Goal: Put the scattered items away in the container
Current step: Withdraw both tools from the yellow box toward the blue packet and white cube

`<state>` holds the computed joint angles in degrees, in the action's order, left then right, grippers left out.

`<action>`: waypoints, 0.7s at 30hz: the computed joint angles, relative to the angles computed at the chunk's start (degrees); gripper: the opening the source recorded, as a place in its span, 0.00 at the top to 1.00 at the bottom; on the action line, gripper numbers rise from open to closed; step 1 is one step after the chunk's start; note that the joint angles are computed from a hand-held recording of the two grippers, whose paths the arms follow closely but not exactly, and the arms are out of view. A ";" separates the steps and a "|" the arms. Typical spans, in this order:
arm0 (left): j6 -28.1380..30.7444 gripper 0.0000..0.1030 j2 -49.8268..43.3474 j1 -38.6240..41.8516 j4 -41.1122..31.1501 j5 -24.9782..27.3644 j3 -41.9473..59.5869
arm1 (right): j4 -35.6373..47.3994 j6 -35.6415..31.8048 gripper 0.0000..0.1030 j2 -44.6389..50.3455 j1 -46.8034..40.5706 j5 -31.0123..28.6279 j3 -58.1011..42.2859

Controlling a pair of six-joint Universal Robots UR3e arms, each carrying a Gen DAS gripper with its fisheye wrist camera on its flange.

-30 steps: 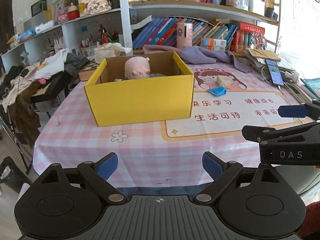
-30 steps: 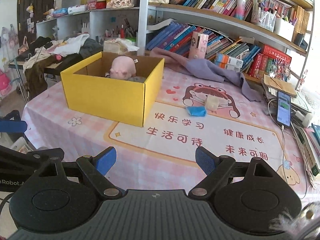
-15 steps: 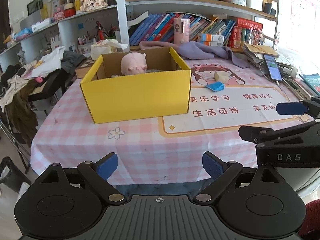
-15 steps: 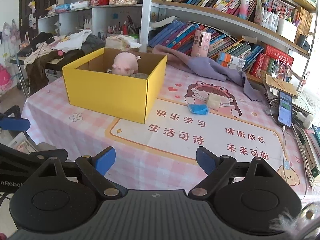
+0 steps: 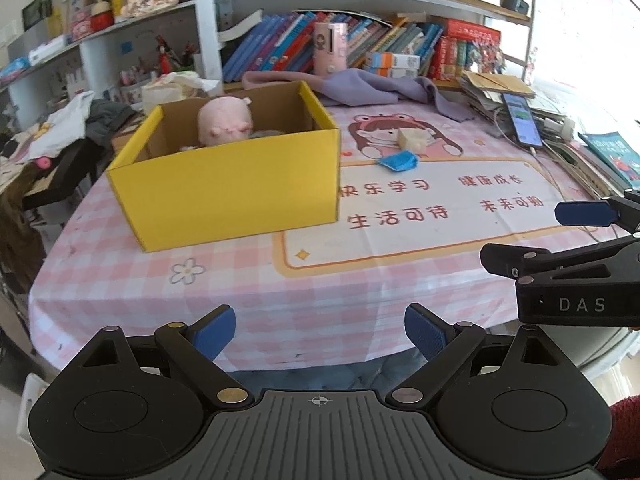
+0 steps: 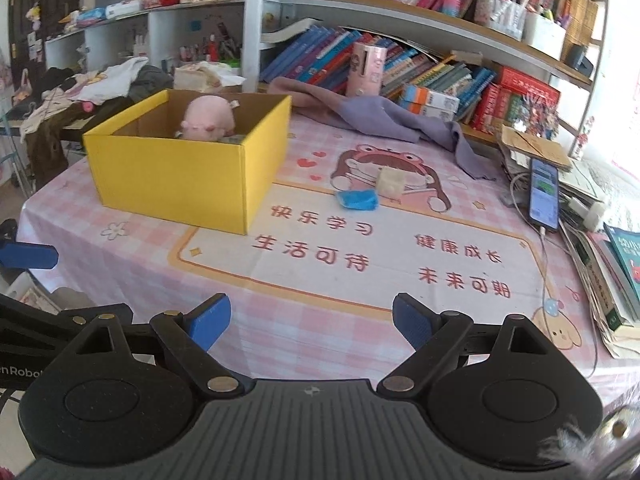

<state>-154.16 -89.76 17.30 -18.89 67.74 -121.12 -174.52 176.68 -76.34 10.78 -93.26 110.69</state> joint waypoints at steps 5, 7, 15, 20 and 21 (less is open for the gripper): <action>-0.45 0.09 -2.89 -2.58 -0.14 0.33 2.71 | 0.24 -0.07 0.14 -0.56 -1.82 -0.18 0.61; -0.55 0.09 -3.97 -3.47 -0.32 0.28 3.76 | 0.25 -0.02 0.14 -0.85 -2.48 -0.30 0.96; -1.12 0.09 -8.06 -7.37 -0.52 0.14 7.78 | -0.21 -0.09 0.14 -2.07 -5.41 -0.42 2.70; -0.72 0.09 -11.04 -10.03 -1.11 0.32 10.96 | -0.38 0.53 0.14 -2.39 -7.35 -0.60 3.59; -0.77 0.09 -11.66 -10.54 -1.21 0.46 11.71 | -0.38 0.56 0.14 -2.37 -7.87 -0.46 3.62</action>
<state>-154.94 -101.42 6.76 -20.10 68.19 -109.41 -174.90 177.24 -78.71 2.91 -93.72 114.31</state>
